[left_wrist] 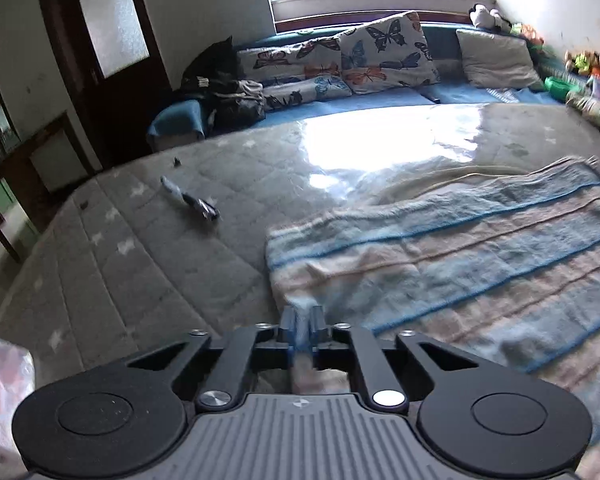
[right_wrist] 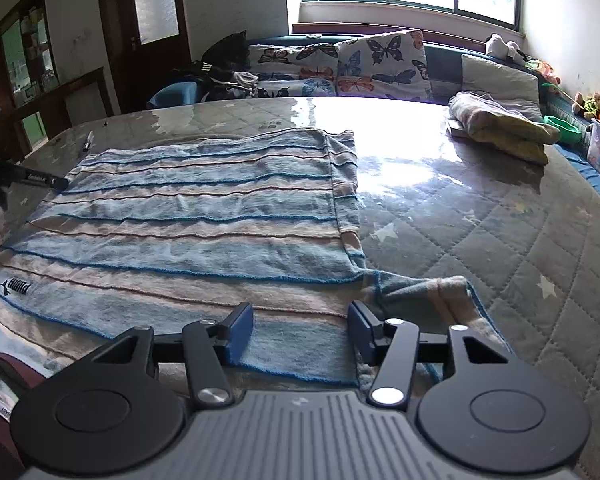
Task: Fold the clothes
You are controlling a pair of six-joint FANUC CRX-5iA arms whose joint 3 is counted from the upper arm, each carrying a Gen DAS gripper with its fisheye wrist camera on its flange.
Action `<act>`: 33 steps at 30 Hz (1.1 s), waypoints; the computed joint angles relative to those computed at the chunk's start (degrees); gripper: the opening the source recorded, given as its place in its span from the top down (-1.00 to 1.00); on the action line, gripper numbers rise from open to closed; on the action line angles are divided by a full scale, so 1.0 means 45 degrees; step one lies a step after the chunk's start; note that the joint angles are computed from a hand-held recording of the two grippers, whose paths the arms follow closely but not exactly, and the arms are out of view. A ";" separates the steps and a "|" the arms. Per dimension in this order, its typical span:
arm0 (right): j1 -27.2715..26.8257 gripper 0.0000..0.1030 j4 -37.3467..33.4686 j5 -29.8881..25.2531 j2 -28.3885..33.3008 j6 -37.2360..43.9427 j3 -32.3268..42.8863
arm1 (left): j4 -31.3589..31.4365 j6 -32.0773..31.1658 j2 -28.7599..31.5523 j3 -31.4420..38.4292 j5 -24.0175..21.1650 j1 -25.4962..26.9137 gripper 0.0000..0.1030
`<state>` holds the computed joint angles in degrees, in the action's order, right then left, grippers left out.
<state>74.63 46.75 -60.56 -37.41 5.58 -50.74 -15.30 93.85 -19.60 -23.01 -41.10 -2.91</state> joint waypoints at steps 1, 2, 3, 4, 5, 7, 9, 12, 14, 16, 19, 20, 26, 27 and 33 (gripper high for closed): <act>-0.0082 -0.05 -0.0007 0.0088 0.0066 0.0072 0.0030 | -0.0208 0.0150 0.0182 0.0155 0.0025 -0.0047 0.93; -0.0200 -0.05 -0.0016 0.0207 0.0139 0.0149 0.0060 | -0.0439 0.0340 0.0384 0.0329 0.0055 -0.0091 0.97; -0.0384 -0.05 -0.0028 0.0386 0.0225 0.0232 0.0091 | -0.0719 0.0574 0.0597 0.0519 0.0084 -0.0150 0.99; -0.0566 -0.05 -0.0045 0.0562 0.0315 0.0305 0.0127 | -0.0920 0.0724 0.0784 0.0673 0.0111 -0.0186 0.99; -0.0733 -0.07 -0.0066 0.0720 0.0417 0.0352 0.0171 | -0.1077 0.0824 0.0957 0.0807 0.0138 -0.0208 0.99; -0.0950 -0.11 -0.0076 0.0915 0.0596 0.0441 0.0252 | -0.0739 0.0562 0.1124 0.0874 0.0187 -0.0032 0.99; -0.1043 -0.13 -0.0063 0.1037 0.0642 0.0461 0.0258 | 0.0389 -0.0270 0.0998 0.0601 0.0371 0.0418 0.89; -0.1076 -0.14 0.0000 0.1141 0.0574 0.0382 0.0167 | 0.0987 -0.0586 0.0660 0.0246 0.0631 0.0673 0.53; -0.1077 -0.14 -0.0010 0.1151 0.0559 0.0403 0.0164 | 0.1404 -0.0832 0.0408 -0.0022 0.0782 0.0848 0.15; -0.1077 -0.14 -0.0021 0.1160 0.0543 0.0426 0.0162 | 0.1490 -0.0952 0.0251 -0.0141 0.0731 0.0880 -0.09; -0.1080 -0.15 -0.0037 0.1173 0.0522 0.0460 0.0160 | 0.1875 -0.1439 0.0117 -0.0340 0.0595 0.1001 -0.11; -0.1080 -0.15 -0.0037 0.1173 0.0522 0.0460 0.0160 | 0.2178 -0.1684 0.0097 -0.0438 0.0559 0.1115 -0.11; -0.1104 -0.16 -0.0053 0.1202 0.0517 0.0524 0.0162 | 0.3995 -0.3636 0.0029 -0.1031 0.0991 0.1477 0.73; -0.1116 -0.16 -0.0058 0.1216 0.0519 0.0551 0.0164 | 0.3775 -0.3534 0.0110 -0.0930 0.1047 0.1359 0.78; -0.1387 -0.18 0.0046 0.1575 0.0719 0.0735 0.0171 | 0.2651 -0.2707 0.0886 -0.0222 0.1512 0.0851 0.84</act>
<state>68.39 46.96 -53.48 -34.18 8.89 -49.97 -3.37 81.67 -15.61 -24.01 -34.30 0.92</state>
